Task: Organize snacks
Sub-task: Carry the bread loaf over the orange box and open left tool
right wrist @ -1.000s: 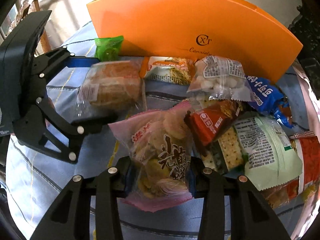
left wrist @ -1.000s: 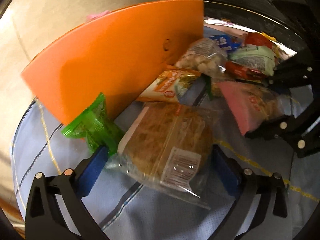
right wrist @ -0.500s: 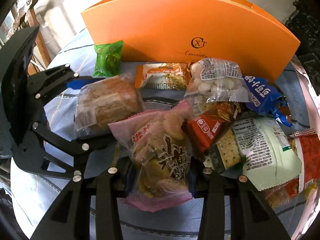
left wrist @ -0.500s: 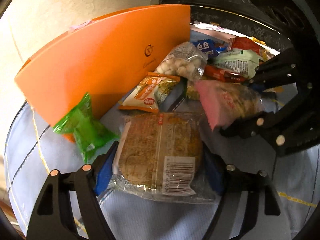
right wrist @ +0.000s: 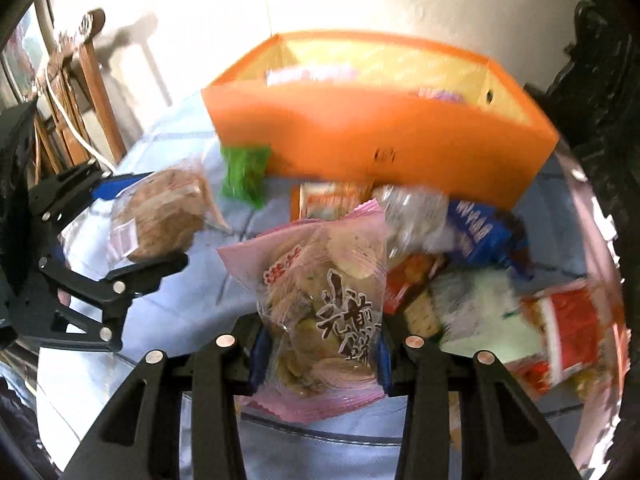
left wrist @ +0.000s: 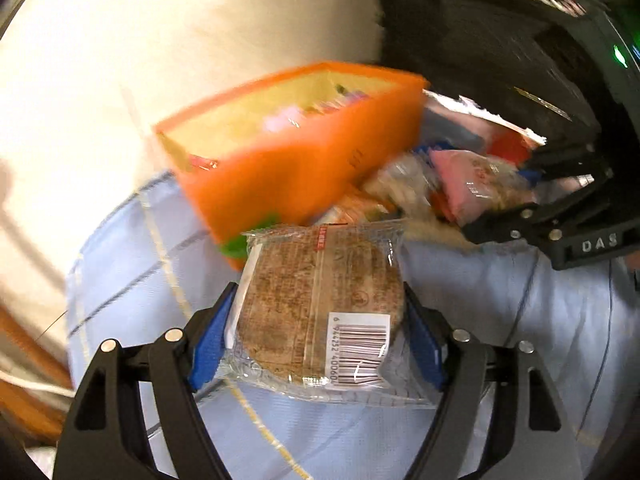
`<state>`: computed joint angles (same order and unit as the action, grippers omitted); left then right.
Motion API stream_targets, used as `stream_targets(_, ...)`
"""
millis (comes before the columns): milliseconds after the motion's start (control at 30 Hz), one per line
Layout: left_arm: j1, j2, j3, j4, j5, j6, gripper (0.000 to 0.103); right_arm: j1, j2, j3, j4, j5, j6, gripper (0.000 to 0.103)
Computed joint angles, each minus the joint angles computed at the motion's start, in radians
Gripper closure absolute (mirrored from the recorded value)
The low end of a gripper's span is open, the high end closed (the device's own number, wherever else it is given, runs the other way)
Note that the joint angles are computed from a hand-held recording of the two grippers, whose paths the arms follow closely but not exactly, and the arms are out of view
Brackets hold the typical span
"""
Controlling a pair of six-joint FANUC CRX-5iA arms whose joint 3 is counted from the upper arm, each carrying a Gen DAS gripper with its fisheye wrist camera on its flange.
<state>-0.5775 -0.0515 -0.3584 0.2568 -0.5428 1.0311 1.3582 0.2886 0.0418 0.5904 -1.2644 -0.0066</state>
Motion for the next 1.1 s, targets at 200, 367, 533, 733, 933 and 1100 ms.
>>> stream_targets(200, -0.046, 0.046, 0.258, -0.324, -0.143, 0.510, 0.028, -0.066, -0.025, 0.054, 0.080, -0.075, 0.035, 0.062)
stream_targets(367, -0.176, 0.200, 0.581, -0.687, -0.358, 0.826, 0.028, -0.168, -0.015, 0.127, 0.086, -0.100, 0.101, 0.062)
stream_targets(533, -0.204, 0.365, 0.812, -0.761, -0.526, 0.923, 0.028, -0.251, 0.033, 0.193, 0.053, -0.099, 0.149, 0.062)
stream_targets(733, -0.206, 0.457, 0.912, -0.749, -0.567, 0.930, 0.028, -0.295, 0.086, 0.234, 0.013, -0.111, 0.187, 0.061)
stream_targets(933, -0.245, 0.458, 0.911, -0.862, -0.535, 0.989, 0.004, -0.309, 0.103, 0.235, 0.000, -0.106, 0.199, 0.010)
stream_targets(1100, -0.253, 0.463, 0.919, -0.883, -0.547, 0.965, 0.004, -0.291, 0.114, 0.254, 0.040, -0.128, 0.252, 0.005)
